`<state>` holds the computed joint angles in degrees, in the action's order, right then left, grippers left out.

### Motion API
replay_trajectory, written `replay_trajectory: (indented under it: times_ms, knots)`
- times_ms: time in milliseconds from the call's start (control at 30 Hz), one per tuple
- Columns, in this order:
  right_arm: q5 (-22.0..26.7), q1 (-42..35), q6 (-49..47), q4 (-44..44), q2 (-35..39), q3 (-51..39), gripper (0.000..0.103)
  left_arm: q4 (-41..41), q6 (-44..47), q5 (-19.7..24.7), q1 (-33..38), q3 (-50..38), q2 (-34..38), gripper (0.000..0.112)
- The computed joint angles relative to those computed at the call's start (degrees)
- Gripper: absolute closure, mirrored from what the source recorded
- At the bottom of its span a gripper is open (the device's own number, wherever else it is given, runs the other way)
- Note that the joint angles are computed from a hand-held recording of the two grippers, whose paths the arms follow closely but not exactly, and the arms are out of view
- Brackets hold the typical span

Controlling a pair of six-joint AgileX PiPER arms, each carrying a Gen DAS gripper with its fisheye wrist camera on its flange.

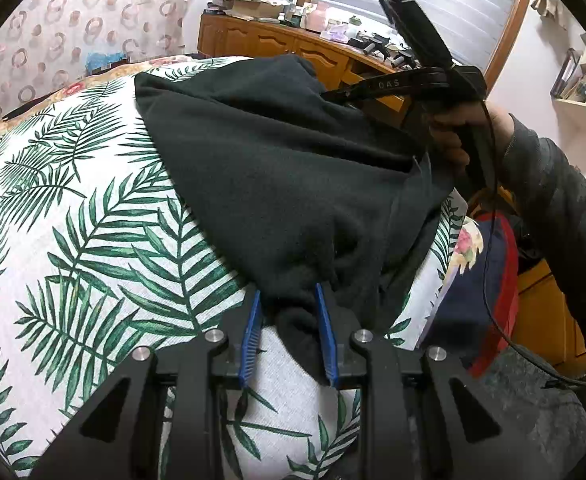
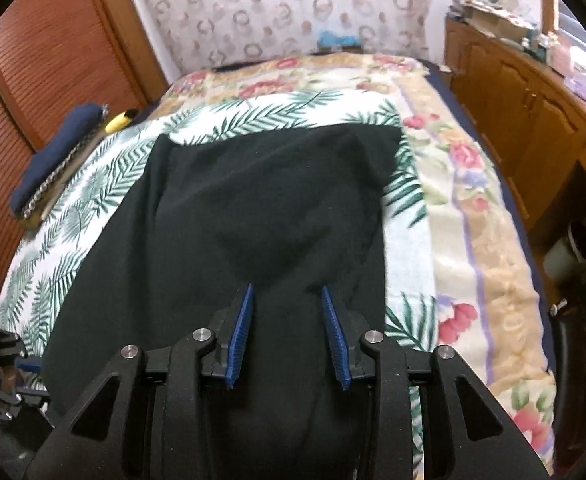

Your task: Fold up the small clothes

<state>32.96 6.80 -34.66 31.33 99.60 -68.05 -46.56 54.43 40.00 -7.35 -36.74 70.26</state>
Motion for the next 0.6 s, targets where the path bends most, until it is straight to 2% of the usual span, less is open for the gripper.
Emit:
replay_trajectory:
  times_ms: [33,167,267,400,467,533,600]
  knots:
    - [-1.4,0.8,-0.7,-0.8,-0.9,0.6,0.099,0.1,-0.2,-0.1,-0.2,0.0,-0.1,0.088]
    - [-12.6,2.4,4.6,-5.9,-6.5,5.1,0.101,0.2,-0.3,-0.2,-0.2,0.1,-0.1,0.088]
    - [-12.8,2.5,5.7,-7.6,-7.4,5.4,0.101,0.4,-0.5,-0.1,-0.3,0.0,-0.2,0.088]
    - [-15.0,4.3,18.4,-21.9,-8.8,8.3,0.101,0.3,-0.6,0.0,-0.4,-0.1,-0.1,0.088]
    - [-14.8,4.3,19.4,-23.0,-9.8,9.6,0.092,0.1,0.0,0.4,-0.5,-0.2,-0.1,0.090]
    - [-14.7,4.2,18.3,-22.0,-11.7,11.5,0.080,-0.2,0.2,1.2,-0.7,-0.5,0.0,0.102]
    - [-14.3,3.9,14.6,-18.9,-13.6,13.4,0.074,-1.1,0.9,1.5,-0.6,-0.9,-0.8,0.108]
